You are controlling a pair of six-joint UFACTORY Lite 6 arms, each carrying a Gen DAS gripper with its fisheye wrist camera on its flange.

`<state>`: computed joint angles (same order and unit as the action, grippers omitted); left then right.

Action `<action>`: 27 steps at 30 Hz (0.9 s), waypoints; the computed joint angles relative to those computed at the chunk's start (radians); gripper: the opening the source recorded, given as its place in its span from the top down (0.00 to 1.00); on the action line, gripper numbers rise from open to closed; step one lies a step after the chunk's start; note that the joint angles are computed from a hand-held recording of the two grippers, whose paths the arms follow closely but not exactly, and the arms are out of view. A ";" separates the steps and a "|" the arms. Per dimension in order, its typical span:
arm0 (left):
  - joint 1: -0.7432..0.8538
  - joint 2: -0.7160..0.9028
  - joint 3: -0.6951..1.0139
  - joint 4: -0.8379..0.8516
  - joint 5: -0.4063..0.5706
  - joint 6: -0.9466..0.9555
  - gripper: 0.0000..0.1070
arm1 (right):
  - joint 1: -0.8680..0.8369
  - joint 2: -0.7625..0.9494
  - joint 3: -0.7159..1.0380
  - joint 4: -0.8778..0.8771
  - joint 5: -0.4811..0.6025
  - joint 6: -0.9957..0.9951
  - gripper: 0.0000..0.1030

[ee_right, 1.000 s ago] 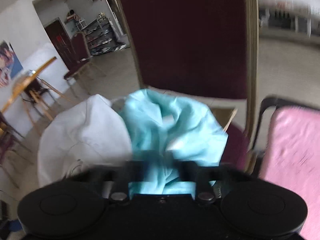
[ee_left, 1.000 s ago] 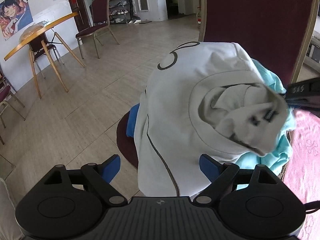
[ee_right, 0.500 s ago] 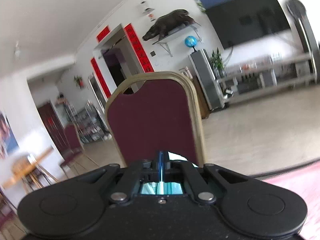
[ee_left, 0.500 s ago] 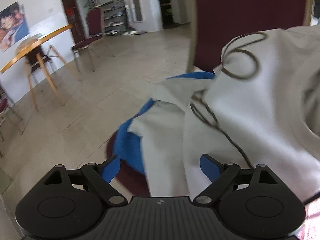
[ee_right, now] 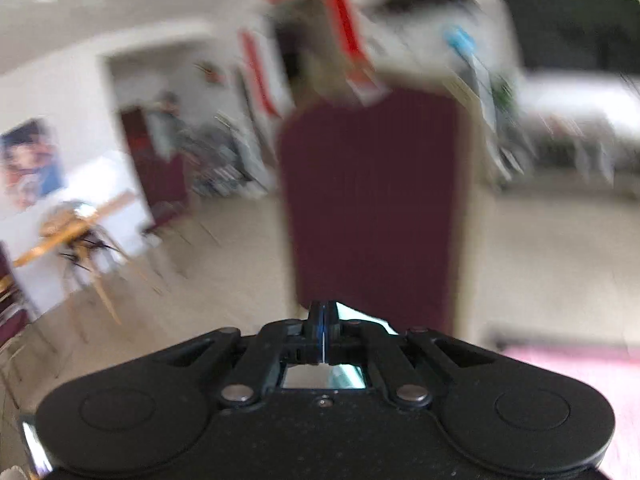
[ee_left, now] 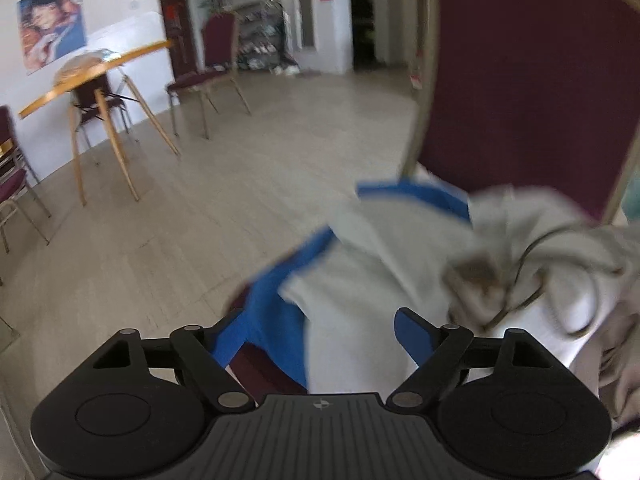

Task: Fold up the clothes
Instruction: 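Lift the light-blue shirt with the right gripper and carry it onto the pink bed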

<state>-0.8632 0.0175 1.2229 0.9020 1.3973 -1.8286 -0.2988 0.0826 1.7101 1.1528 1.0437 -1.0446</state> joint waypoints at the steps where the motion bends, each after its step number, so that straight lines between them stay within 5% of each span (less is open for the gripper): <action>1: -0.019 -0.040 -0.017 0.021 0.042 -0.016 0.23 | 0.044 0.004 0.054 0.035 -0.027 0.007 1.00; 4: -0.062 -0.132 -0.052 0.069 0.157 -0.049 0.21 | 0.208 0.058 0.227 0.051 -0.207 0.052 1.00; 6: -0.060 -0.142 -0.049 0.059 0.194 -0.033 0.21 | 0.332 0.132 0.318 -0.125 -0.345 0.143 0.98; 11: 0.038 -0.124 -0.137 0.018 0.004 0.018 0.21 | 0.470 0.119 0.070 -0.595 -0.521 0.325 0.86; 16: 0.145 -0.185 -0.292 -0.068 -0.252 -0.025 0.28 | 0.391 -0.031 -0.180 -0.500 -0.347 0.172 0.72; 20: 0.023 -0.286 -0.374 -0.054 -0.193 -0.143 0.19 | 0.332 -0.092 -0.271 -0.402 -0.103 0.004 0.47; 24: -0.033 -0.296 -0.370 -0.066 -0.188 -0.156 0.20 | 0.438 -0.072 -0.320 -0.365 -0.237 -0.030 0.26; 27: 0.004 -0.248 -0.350 -0.041 -0.225 -0.144 0.20 | 0.521 0.014 -0.296 -0.385 -0.347 0.102 0.25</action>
